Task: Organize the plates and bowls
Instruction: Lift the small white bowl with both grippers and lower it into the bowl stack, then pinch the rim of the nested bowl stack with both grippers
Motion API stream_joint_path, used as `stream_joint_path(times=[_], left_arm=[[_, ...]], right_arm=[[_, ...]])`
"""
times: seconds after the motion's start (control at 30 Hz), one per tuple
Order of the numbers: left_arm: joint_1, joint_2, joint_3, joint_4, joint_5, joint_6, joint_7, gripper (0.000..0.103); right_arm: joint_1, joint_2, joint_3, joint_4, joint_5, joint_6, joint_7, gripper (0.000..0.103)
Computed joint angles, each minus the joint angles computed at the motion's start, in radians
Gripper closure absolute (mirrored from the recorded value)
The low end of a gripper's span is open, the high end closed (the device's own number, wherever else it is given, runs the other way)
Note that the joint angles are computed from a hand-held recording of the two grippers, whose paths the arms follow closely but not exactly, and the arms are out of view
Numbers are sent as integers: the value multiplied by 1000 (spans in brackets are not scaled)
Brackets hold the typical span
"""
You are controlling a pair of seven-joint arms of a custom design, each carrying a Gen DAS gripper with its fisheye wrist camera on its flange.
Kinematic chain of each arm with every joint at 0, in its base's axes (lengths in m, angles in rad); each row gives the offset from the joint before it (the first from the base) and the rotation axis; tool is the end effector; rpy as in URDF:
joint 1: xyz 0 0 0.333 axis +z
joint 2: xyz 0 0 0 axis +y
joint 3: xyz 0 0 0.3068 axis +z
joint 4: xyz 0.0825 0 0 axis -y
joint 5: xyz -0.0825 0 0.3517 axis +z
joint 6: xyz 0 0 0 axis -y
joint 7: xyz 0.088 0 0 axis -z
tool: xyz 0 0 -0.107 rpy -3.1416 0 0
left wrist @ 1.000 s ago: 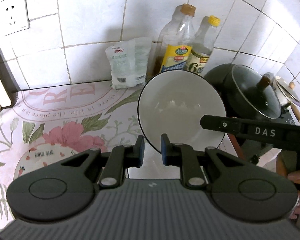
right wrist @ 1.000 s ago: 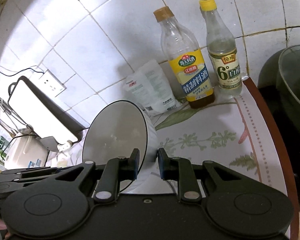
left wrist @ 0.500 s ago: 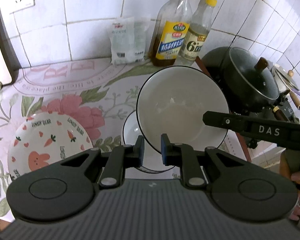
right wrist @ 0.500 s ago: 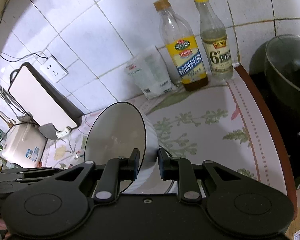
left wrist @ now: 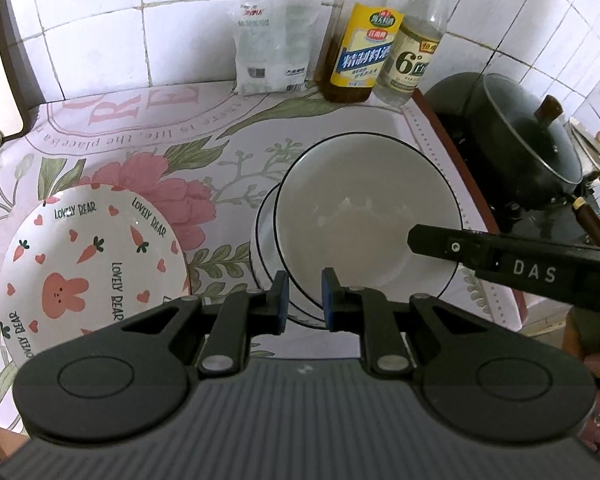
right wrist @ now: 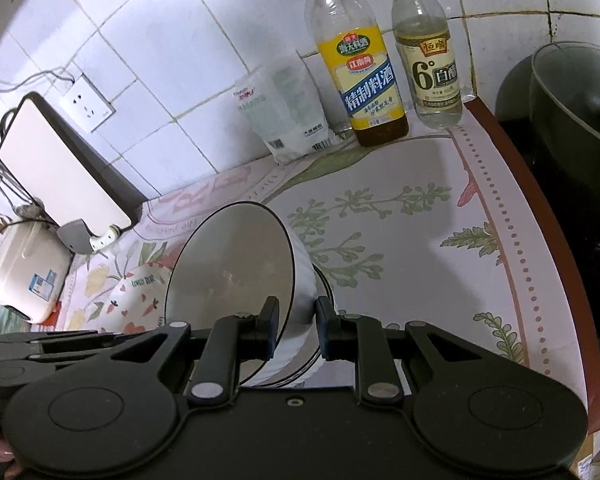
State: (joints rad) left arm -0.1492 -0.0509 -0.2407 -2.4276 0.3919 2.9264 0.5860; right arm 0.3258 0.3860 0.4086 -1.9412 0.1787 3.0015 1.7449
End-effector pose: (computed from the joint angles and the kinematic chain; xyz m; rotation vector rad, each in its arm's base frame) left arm 0.4507 -0.2120 0.3974 -2.1950 1.7375 -0.7401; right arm 0.4988 0.3977 0.3913 -1.9524 1.4249 -0.0209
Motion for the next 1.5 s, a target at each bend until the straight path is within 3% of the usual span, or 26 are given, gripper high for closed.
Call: stream_joint_path(times=[0.1,0.4,0.67,0.9,1.2,1.33,1.43,1.5], left_arm=[[1,7,2,0,1,-1,-12,88],[-16,30,14,18,20,-28,-54,88],[-29,42,29,19,-8,-31,-52,88],[-23,33,34,-11,-63,20,-29,88],[5,-2,17,-48,0,56,-158,84],[32,-47,-12,-81,-5,83,-162,83],[65,-87,-42,-119,-3,125,-162,81],[52,-106,-41,-138,-54,136,-92,80]], right_arm=[[45,4,-46,-3,-50,16,21,79],[243,19,-272,-15,-332,84,206,79],[284,40,-327,1,-487,90,302,78],[423,49,-488,15,-680,106,419,75],[447,45,-536,2,-775,147,545,65],[444,29,-536,-8,-792,153,570,63],[476,3,-576,-35,-829,172,613,63],[470,-23,-573,-64,-851,193,613,63]])
